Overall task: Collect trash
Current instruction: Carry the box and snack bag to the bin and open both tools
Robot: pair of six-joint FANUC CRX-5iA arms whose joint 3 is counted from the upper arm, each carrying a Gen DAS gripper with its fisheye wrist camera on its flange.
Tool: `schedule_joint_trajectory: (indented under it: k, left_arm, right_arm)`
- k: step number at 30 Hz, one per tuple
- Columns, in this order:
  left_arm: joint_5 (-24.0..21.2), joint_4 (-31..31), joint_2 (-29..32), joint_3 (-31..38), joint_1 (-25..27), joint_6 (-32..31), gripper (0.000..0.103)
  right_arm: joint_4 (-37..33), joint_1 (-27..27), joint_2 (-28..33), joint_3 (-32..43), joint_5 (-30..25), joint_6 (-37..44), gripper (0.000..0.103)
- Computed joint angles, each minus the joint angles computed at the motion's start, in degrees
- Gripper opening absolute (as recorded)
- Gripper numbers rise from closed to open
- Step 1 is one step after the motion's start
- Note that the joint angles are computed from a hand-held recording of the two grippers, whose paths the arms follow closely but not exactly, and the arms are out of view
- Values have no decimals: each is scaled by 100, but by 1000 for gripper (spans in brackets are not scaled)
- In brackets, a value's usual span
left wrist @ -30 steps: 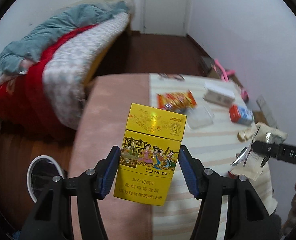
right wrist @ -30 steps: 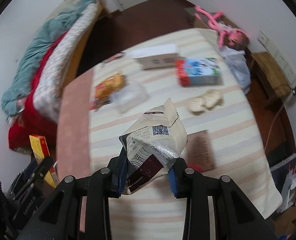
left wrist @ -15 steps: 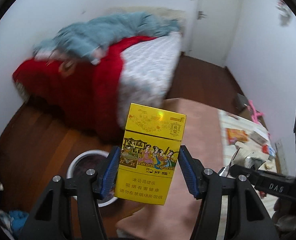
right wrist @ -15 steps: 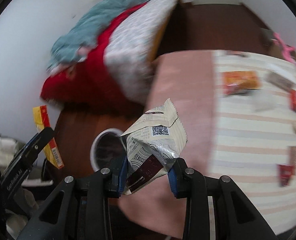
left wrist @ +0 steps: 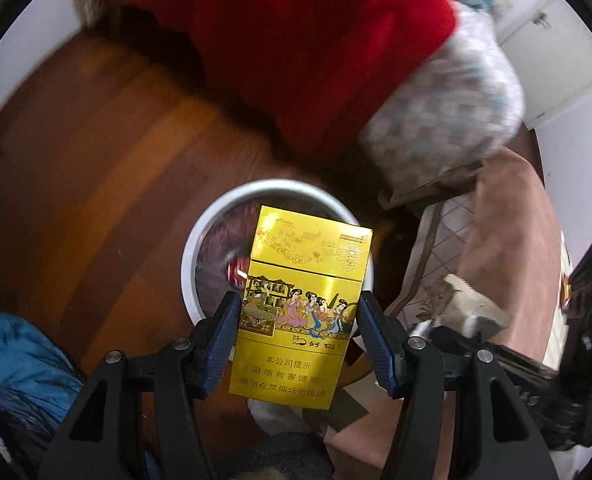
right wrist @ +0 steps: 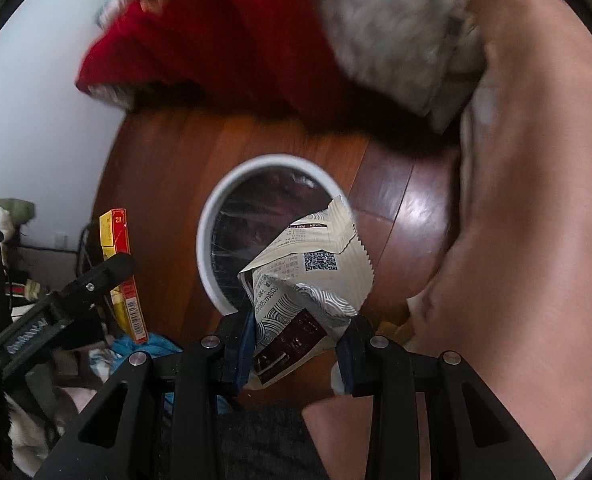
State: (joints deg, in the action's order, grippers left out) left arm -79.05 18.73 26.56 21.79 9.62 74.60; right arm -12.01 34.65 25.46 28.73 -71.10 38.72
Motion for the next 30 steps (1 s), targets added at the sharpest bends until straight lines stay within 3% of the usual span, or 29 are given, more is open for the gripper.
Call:
schedule_joint_trajectory:
  k: [5, 6, 8, 9, 13, 19, 30]
  left_arm:
    - [-277, -196, 586, 453, 7, 344, 59]
    - [-316, -206, 643, 485, 17, 418, 65]
    - [-307, -326, 715, 536, 21, 505, 96]
    - [-277, -366, 708, 530, 19, 533, 97]
    - [-169, -529, 624, 445, -22, 608, 98]
    - [480, -1142, 58, -84, -62, 475, 98]
    - [845, -1597, -654, -762, -173, 368, 98]
  right_arm:
    - [-326, -141, 911, 844, -398, 184, 39]
    - [-479, -181, 1078, 1016, -486, 227, 41]
    - [-674, -221, 1308, 1237, -609, 284, 58]
    - [-711, -228, 1369, 1284, -631, 340, 61]
    - [-620, -171, 1352, 1199, -639, 478, 83]
    - [-155, -40, 1158, 1006, -734, 489, 103]
    - [911, 371, 960, 809, -1182, 510, 103]
